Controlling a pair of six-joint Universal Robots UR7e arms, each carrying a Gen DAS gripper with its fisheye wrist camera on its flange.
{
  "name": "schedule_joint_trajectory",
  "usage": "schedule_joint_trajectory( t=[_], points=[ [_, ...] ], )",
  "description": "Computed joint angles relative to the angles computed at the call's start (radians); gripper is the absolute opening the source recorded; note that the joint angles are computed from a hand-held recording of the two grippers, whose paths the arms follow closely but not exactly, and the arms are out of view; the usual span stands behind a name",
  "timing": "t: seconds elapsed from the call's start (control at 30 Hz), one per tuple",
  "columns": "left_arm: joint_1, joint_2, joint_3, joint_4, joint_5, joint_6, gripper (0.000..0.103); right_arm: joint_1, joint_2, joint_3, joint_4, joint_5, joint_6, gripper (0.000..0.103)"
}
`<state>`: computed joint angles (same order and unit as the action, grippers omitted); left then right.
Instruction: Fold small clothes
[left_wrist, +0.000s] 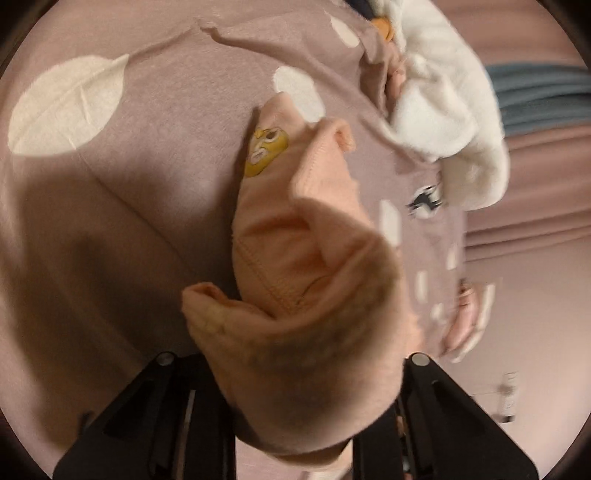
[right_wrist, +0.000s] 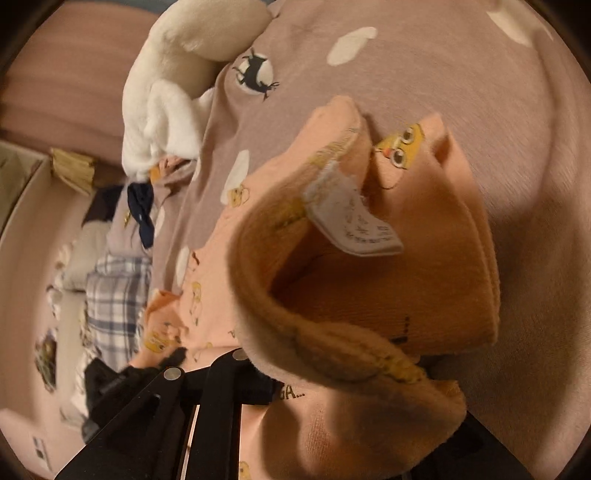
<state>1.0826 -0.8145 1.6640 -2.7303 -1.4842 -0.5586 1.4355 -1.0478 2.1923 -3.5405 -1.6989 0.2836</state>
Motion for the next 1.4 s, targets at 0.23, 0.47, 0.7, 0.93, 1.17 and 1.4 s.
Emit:
schedule_joint_trajectory(
  t=[0.23,0.47,0.7,0.93,1.17,1.4],
  points=[
    [-0.022,-0.045,0.015,0.074,0.0,0.001,0.017,-0.027,-0.044,0.048,-0.024,0.122,0.033,0.014],
    [-0.07,-0.166,0.118,0.162,0.045,0.044,0.017,0.013,-0.122,0.148,-0.026,0.124,0.027,0.014],
    [-0.066,-0.3,0.311,0.199,0.061,0.022,0.018,0.068,-0.151,0.283,-0.066,0.023,0.032,0.014],
    [-0.043,-0.333,0.34,0.204,0.024,-0.011,0.024,0.076,-0.164,0.306,-0.034,-0.043,0.068,0.014],
    [-0.068,-0.442,0.376,0.305,0.084,-0.008,0.044,0.137,-0.215,0.358,-0.059,-0.162,0.101,0.014],
    [-0.013,-0.536,0.438,0.292,0.101,-0.045,0.047,0.14,-0.219,0.424,-0.117,-0.248,0.137,0.014]
  ],
)
